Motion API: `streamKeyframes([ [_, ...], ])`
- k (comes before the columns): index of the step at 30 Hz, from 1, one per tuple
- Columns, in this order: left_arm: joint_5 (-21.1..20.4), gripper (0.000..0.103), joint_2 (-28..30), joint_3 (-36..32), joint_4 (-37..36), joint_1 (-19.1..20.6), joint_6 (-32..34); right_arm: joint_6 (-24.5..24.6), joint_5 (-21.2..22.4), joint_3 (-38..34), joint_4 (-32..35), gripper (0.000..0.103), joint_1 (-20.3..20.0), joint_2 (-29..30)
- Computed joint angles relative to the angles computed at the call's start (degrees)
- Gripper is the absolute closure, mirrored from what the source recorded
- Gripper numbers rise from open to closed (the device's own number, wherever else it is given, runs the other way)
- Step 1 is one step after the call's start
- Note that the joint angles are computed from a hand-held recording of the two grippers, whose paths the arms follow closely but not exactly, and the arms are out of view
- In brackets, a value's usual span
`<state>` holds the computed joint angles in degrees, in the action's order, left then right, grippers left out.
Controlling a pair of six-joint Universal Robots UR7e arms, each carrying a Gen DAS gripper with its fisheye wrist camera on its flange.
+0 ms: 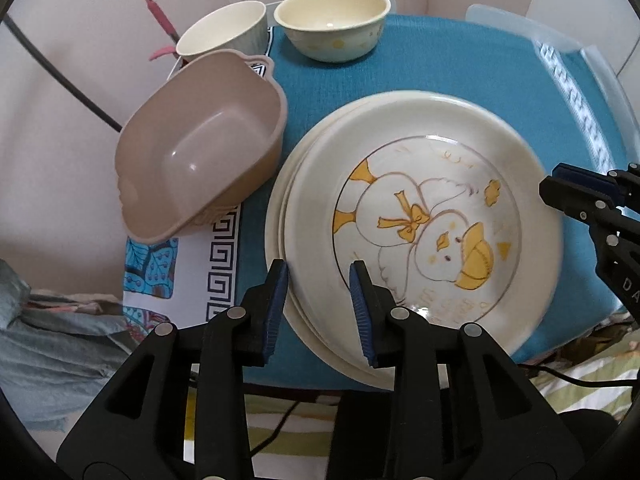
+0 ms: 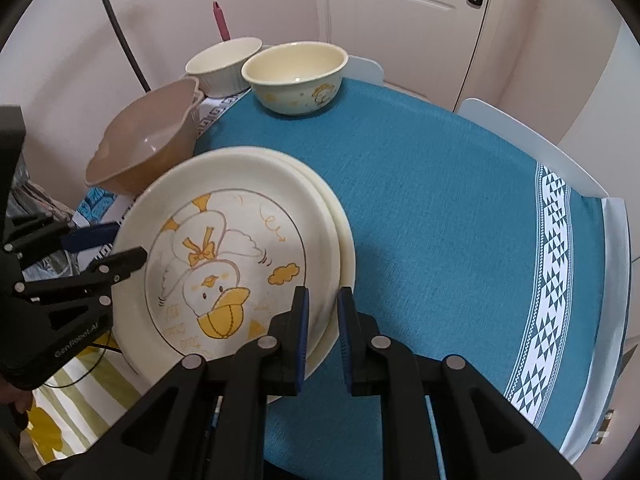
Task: Organize plates and bowls
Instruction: 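Lower the small duck plate onto the white plate with both grippers, then open both grippers and grasp the rim of the beige square bowl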
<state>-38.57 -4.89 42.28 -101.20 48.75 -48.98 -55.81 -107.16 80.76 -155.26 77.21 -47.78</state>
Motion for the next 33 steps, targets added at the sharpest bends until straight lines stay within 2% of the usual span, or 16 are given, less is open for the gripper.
streamKeyframes([
  [6, 3.0, 0.070, -6.7, 9.2, -12.3, -2.1, 0.7, 0.7, 9.6, -1.5, 6.2, 0.090, 0.7, -3.5],
  [7, 4.9, 0.056, -8.8, 12.6, -16.8, -2.7, 0.8, 0.8, 11.4, -2.9, 8.9, 0.090, 1.0, -3.6],
  [8, 6.8, 0.024, -10.2, 14.7, -19.0, -3.2, -0.1, 0.9, 13.1, -4.2, 11.1, 0.090, 1.3, -3.6],
  [9, 9.3, 0.006, -11.5, 16.7, -20.9, -3.5, -1.0, 0.7, 14.6, -5.4, 12.4, 0.085, 1.6, -3.4],
  [10, 11.5, 0.000, -12.6, 18.8, -23.3, -3.8, -1.3, 0.4, 16.1, -6.4, 13.0, 0.064, 2.1, -3.2],
  [11, 13.5, 0.000, -13.9, 21.0, -26.5, -3.9, -0.8, 0.2, 17.1, -7.2, 13.5, 0.046, 2.3, -2.9],
  [12, 14.4, 0.000, -15.1, 22.7, -28.6, -3.7, -0.6, 0.0, 18.4, -8.3, 14.2, 0.007, 2.8, -2.4],
  [13, 14.3, 0.000, -16.0, 23.5, -28.3, -3.2, -1.5, -0.3, 20.1, -9.6, 15.0, 0.000, 3.1, -1.8],
  [15, 13.5, 0.000, -17.7, 25.1, -27.3, -2.0, -4.3, -0.6, 20.0, -12.1, 16.8, 0.000, 4.1, 0.0],
  [17, 11.6, 0.000, -19.3, 27.7, -30.0, -0.6, -5.5, -0.9, 14.9, -15.8, 20.1, 0.000, 6.0, 2.9],
  [21, 5.8, 0.000, -21.7, 32.7, -39.8, 2.8, -4.5, -0.4, 11.0, -19.0, 20.9, 0.000, 8.0, 7.4],
  [24, 1.4, 0.001, -22.1, 34.6, -44.5, 5.2, -3.9, 1.6, 5.7, -24.5, 25.6, 0.000, 9.5, 12.8],
  [26, -1.3, 0.007, -21.2, 33.6, -45.6, 7.1, -2.4, 3.8, 3.2, -29.1, 30.0, 0.001, 9.8, 16.5],
  [29, -4.5, 0.024, -19.6, 30.9, -44.7, 9.1, 0.0, 7.2, 0.8, -35.3, 35.1, 0.013, 9.8, 21.2],
  [31, -6.2, 0.033, -18.3, 28.8, -43.0, 10.2, 1.1, 9.0, 0.2, -38.7, 38.3, 0.029, 9.6, 23.5],
  [33, -8.5, 0.043, -17.8, 28.1, -43.3, 11.2, 2.2, 10.0, -0.3, -40.6, 40.1, 0.037, 9.6, 24.8],
])
